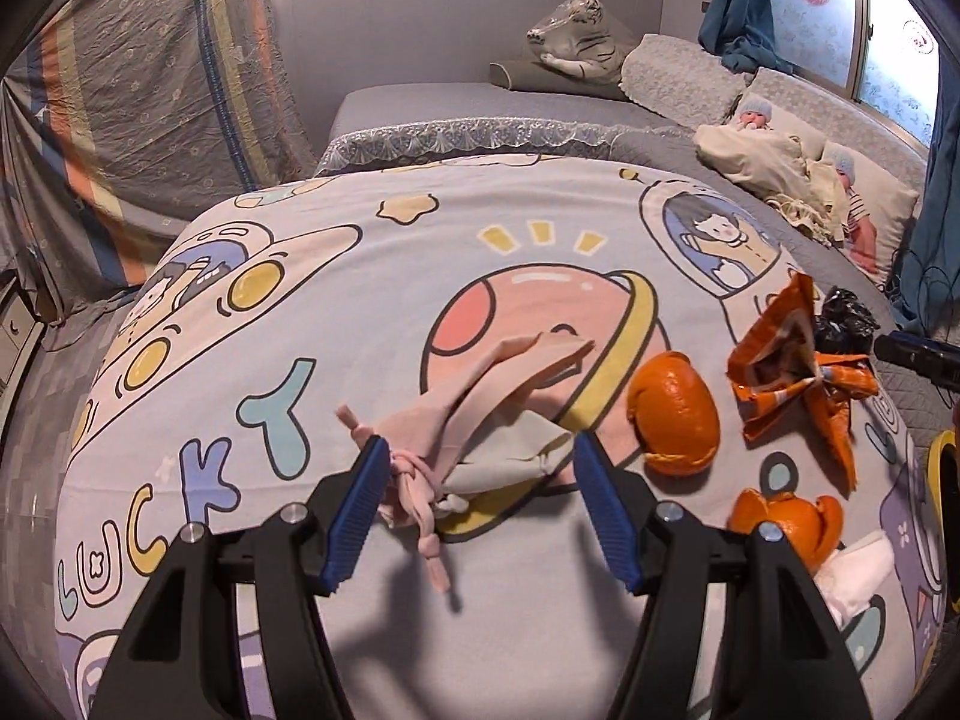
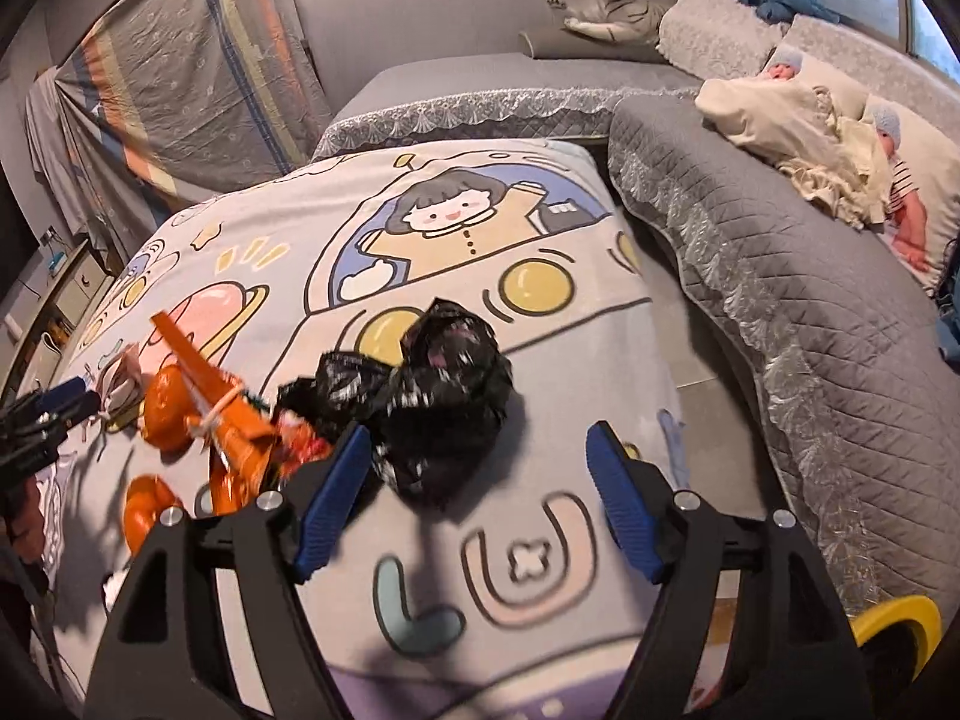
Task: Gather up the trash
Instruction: 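Grasp a black plastic bag with the right tool while the left tool grasps the pink cloth, then carry the black bag and pink cloth over the yellow bin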
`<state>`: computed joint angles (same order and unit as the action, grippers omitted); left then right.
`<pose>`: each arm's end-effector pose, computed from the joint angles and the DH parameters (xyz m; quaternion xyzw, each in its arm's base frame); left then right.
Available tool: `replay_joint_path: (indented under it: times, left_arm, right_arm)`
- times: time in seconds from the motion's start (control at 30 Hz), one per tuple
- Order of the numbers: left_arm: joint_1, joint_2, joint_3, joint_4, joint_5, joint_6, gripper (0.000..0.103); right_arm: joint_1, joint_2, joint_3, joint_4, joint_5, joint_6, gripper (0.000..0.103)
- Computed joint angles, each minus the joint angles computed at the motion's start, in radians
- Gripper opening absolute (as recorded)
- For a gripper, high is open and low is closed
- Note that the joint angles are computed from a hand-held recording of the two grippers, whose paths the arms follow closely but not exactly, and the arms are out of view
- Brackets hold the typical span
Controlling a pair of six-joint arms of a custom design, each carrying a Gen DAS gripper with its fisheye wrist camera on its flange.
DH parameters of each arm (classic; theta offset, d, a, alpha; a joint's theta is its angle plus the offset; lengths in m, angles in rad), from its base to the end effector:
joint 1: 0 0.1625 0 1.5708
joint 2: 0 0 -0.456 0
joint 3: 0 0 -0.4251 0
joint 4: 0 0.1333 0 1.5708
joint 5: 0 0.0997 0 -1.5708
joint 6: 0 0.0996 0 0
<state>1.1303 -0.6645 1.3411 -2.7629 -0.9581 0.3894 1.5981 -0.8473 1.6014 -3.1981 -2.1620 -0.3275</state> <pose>-0.1761 -0.8206 0.1558 0.3013 0.8747 -0.2504 0.2853 0.0979 -0.7367 0.2365 0.0317 -0.8750 0.3605 0.3215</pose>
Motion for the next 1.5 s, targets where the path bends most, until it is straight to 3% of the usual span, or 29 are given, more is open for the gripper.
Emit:
replay_joint_path:
  times: [0.37,0.57,1.03,1.5]
  left_arm:
    - [0.006,0.065,-0.075,0.028,0.049,0.041,0.060]
    - [0.005,0.096,-0.099,0.006,0.110,0.079,0.053]
    - [0.009,0.123,-0.153,0.032,0.141,0.072,0.024]
    - [0.000,0.054,-0.103,0.013,0.105,0.026,0.020]
  right_arm:
    - [-0.018,0.072,-0.132,0.142,0.022,0.034,0.070]
    - [-0.014,0.104,-0.181,0.172,0.020,0.016,0.060]
    - [-0.002,0.150,-0.225,0.121,-0.009,-0.047,0.029]
    - [0.020,0.118,-0.176,-0.010,-0.034,-0.079,0.028]
